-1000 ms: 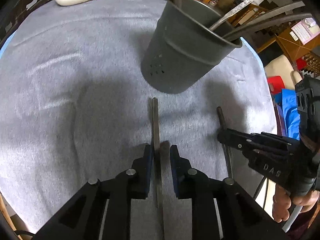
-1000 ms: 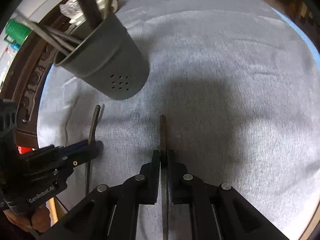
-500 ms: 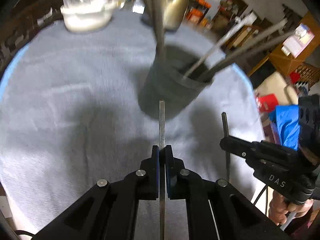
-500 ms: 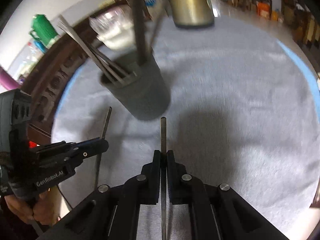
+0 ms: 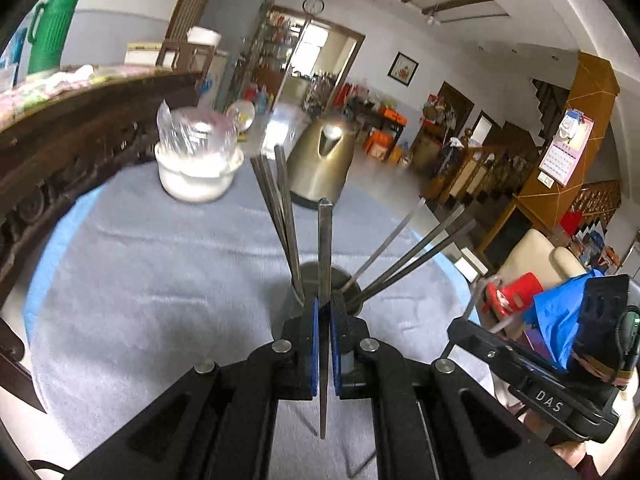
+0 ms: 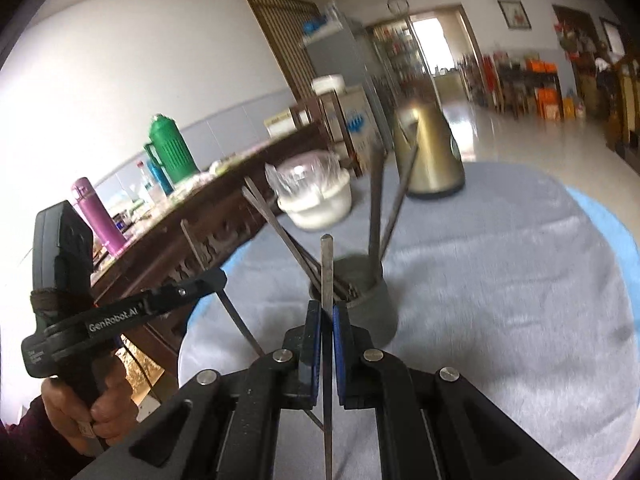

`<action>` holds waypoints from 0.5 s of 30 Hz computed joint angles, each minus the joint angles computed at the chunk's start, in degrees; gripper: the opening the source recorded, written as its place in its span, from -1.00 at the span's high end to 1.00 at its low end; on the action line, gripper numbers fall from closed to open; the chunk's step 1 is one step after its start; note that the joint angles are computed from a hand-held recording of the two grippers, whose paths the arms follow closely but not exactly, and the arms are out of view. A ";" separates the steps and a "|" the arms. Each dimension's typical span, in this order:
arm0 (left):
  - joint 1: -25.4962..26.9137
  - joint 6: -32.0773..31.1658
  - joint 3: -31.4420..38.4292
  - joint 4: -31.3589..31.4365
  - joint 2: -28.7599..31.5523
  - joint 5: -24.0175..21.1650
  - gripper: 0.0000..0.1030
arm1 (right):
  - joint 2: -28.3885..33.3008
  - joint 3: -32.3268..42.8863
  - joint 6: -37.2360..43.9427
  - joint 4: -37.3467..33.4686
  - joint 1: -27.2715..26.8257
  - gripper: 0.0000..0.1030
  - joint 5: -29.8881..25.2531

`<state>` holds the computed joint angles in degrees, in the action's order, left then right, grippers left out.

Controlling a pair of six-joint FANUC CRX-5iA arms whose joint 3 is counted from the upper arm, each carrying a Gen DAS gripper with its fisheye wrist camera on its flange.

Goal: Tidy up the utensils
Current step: 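Lift both held chopsticks over the grey cup and lower them in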

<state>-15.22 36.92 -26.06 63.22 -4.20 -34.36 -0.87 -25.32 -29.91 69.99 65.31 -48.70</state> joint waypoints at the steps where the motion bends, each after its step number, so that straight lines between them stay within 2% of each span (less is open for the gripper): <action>1: -0.28 -0.35 -0.07 0.61 -0.49 0.56 0.90 | -0.10 0.03 -0.41 1.12 0.11 0.88 -0.65; 8: -2.40 -3.77 -0.83 4.55 -3.19 4.54 0.89 | -0.48 0.38 -3.68 8.24 0.08 0.88 -4.46; 15: -4.07 -6.98 1.62 7.79 -2.55 8.41 0.90 | 2.43 5.05 0.15 13.09 -0.62 0.88 -9.70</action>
